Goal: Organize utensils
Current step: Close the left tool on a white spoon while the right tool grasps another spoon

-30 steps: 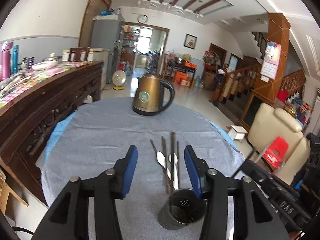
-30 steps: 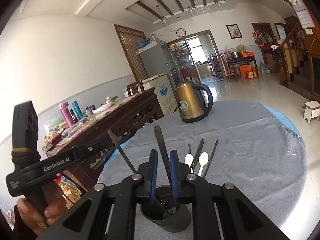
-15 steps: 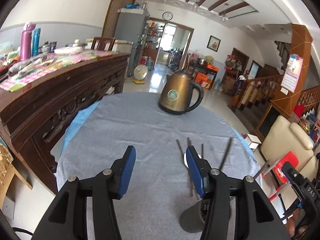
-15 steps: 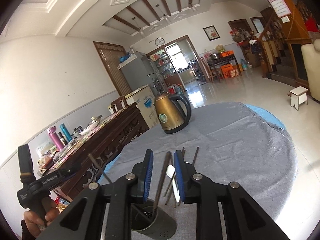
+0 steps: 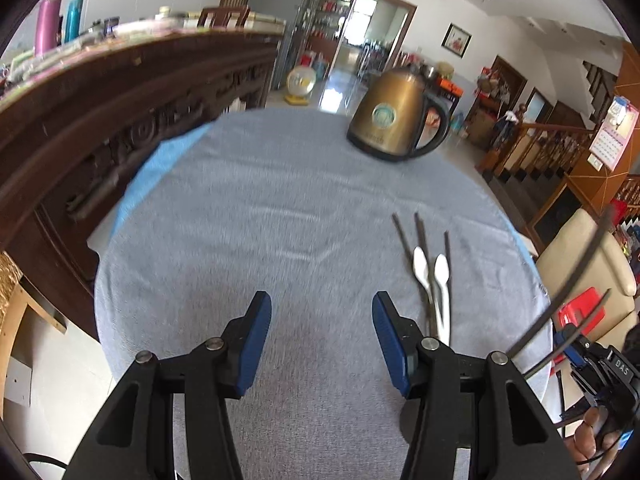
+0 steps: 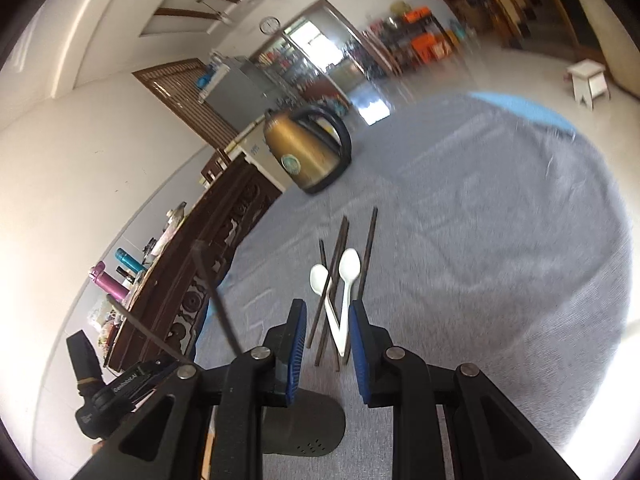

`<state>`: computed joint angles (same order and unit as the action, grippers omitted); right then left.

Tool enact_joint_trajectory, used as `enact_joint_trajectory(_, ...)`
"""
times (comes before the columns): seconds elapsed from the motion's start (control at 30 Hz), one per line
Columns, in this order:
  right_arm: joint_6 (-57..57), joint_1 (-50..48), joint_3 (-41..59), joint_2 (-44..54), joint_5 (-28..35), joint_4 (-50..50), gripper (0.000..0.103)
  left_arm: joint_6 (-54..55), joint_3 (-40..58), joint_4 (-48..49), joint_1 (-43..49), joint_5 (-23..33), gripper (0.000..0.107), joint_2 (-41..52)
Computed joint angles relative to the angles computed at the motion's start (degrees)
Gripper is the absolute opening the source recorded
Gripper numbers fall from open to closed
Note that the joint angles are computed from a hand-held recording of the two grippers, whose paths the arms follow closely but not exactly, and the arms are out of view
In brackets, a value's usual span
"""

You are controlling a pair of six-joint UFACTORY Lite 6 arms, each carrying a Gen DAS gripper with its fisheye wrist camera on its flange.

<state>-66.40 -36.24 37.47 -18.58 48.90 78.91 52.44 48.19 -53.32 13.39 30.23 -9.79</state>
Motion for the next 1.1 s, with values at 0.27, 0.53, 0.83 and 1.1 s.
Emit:
enact_joint_trajectory(0.27,-1.2,3.98,17.19,29.01,3.74,2.78,0.026,-0.72,9.48,0.28,-2.47,3.37,0.053,16.69)
enact_joint_trajectory(0.53,4.86,11.5,37.64,47.3,1.09,1.4,0.026,-4.45,25.3,1.23,-9.19,6.56,0.053,31.58)
enact_joint_trajectory(0.83,14.06,16.01,58.21,61.9,0.17,-3.68,0.026,-10.28,46.83,4.41,-16.47,10.4,0.052,48.27)
enact_joint_trajectory(1.1,23.1,18.17,74.71,72.87,-0.57,-10.92,0.026,-14.17,60.28,6.51,-19.38,14.14,0.052,58.55)
